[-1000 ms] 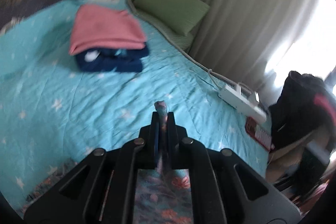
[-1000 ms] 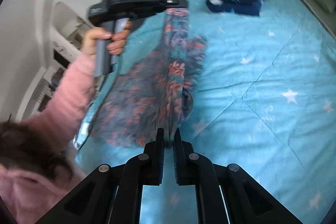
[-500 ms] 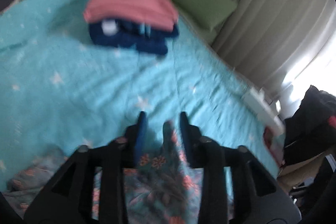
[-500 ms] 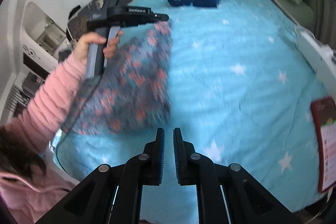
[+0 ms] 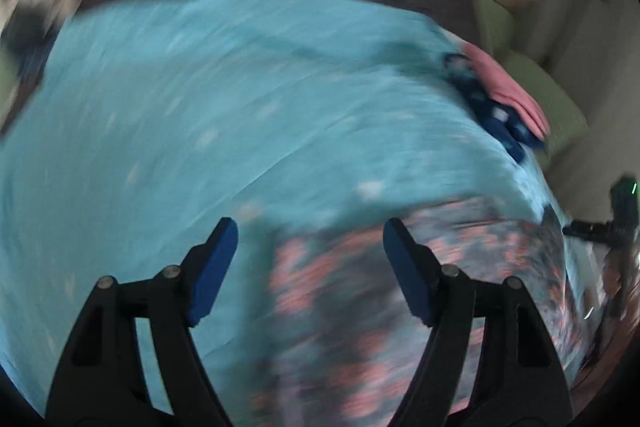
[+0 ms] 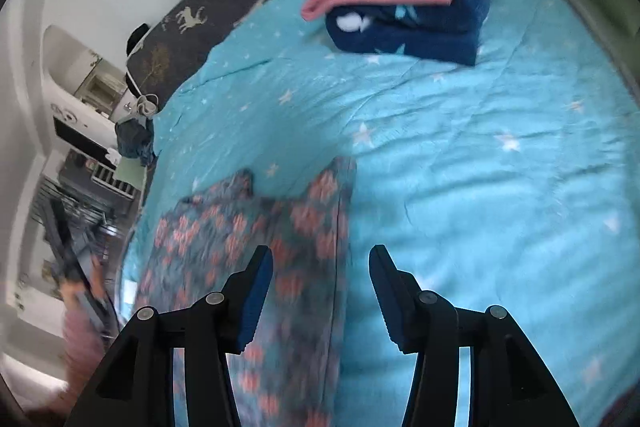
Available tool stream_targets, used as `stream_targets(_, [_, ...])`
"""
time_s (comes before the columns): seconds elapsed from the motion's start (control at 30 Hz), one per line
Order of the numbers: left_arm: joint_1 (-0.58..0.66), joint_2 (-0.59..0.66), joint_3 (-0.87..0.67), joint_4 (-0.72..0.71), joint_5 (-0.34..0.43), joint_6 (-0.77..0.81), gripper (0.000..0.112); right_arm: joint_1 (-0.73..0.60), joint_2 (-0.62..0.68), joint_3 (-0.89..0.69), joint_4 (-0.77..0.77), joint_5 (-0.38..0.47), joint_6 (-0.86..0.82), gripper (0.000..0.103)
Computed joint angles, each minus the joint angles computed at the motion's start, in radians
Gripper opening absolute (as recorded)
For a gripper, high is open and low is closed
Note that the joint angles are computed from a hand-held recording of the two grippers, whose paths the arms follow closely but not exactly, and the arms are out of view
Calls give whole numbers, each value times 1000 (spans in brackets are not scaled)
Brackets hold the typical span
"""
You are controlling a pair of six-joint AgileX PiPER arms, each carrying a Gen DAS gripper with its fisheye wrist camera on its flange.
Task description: Fold small clothes
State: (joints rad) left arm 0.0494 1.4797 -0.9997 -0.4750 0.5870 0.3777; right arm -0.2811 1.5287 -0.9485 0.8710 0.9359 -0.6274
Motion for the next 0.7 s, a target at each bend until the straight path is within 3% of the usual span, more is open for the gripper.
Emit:
stream_targets(0.07, [133,48,33,-193,32,167,75,2,119,-70,64,30,-3,54])
stream_targets(0.2, [202,142,31,-379,116,321,75,17,206,-98,126,9,9,54])
stream_targets(0.23, [188,166,19,-391,128,335,75,22,210,-97,137,6,7,51])
stream_targets(0.27, [173,190,9,-418,148,376,74,28,210,-91,149,1,3,34])
stream_targets(0.33, [146,198,21,-498,182,467,61,50,203,-83,160,-14,-10,8])
stream_targets(0.37, [140,200,17,-513,202,492,39,60,182,-69,163,-37,-12,7])
stream_targets(0.4, [131,200,9,-500,201,481,1,65,164,-62,161,-50,-17,7])
stream_targets(0.47, [128,182,28,-530,163,471,0,72,126,-46,166,-69,-29,6])
stream_targets(0.6, [359,103,112,-865,411,675,0,49,-9,18,281,-60,-130,6])
stream_targets(0.63, [404,68,129,-891,440,714,0,28,-34,33,334,-34,-180,6])
stream_targets(0.7, [444,18,137,-866,406,737,0,10,-70,38,385,-16,-222,6])
